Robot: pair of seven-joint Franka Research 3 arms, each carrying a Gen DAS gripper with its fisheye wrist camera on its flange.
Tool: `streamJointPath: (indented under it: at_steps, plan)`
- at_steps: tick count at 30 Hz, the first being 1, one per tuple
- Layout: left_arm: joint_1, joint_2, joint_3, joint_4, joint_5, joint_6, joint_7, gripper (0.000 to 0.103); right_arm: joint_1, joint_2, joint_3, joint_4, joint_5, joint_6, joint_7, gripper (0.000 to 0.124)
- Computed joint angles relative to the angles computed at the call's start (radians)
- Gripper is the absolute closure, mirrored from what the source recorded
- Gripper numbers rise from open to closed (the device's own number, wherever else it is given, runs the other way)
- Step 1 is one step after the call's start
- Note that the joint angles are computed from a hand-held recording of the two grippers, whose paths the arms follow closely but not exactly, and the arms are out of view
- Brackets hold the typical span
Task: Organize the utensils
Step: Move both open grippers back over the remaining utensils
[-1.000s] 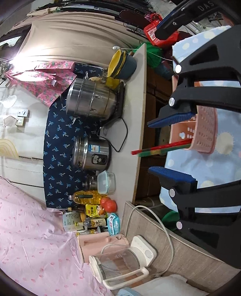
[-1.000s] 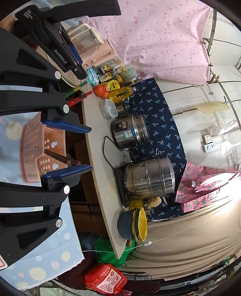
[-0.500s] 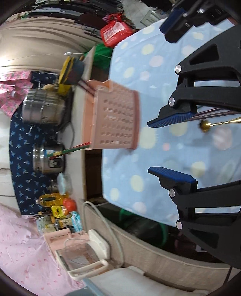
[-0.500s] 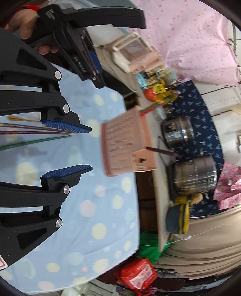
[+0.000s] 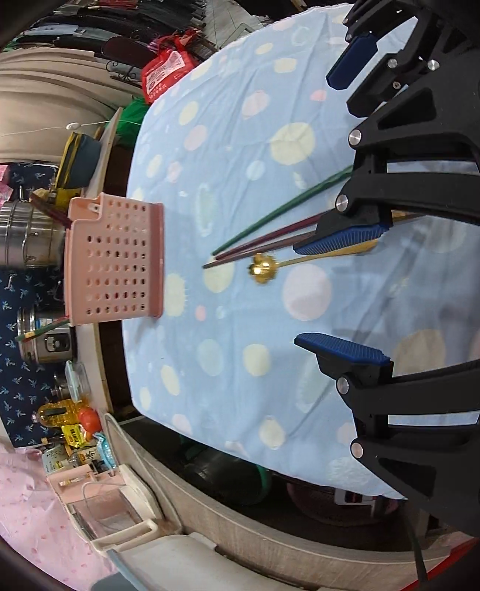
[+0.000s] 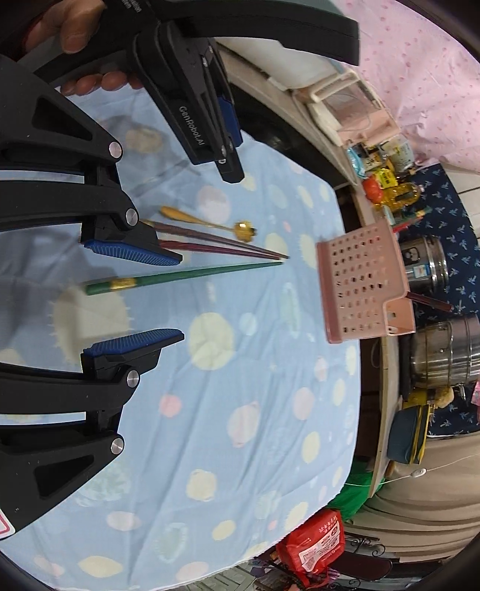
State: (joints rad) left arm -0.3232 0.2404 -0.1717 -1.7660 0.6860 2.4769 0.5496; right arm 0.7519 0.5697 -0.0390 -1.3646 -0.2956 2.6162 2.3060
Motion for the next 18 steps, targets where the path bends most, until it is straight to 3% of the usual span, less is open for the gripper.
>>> streamJointPath:
  at_steps: [10,18]
  plan:
    - [0.018,-0.062,-0.023,-0.146,-0.067,0.05,-0.008,0.061,0.008,-0.029,0.027,-0.094,-0.005,-0.006,-0.016,0.091]
    - [0.022,-0.058,-0.029,-0.154,-0.094,0.08,0.006,0.061,0.014,-0.012,0.026,-0.08,0.0,-0.014,-0.033,0.097]
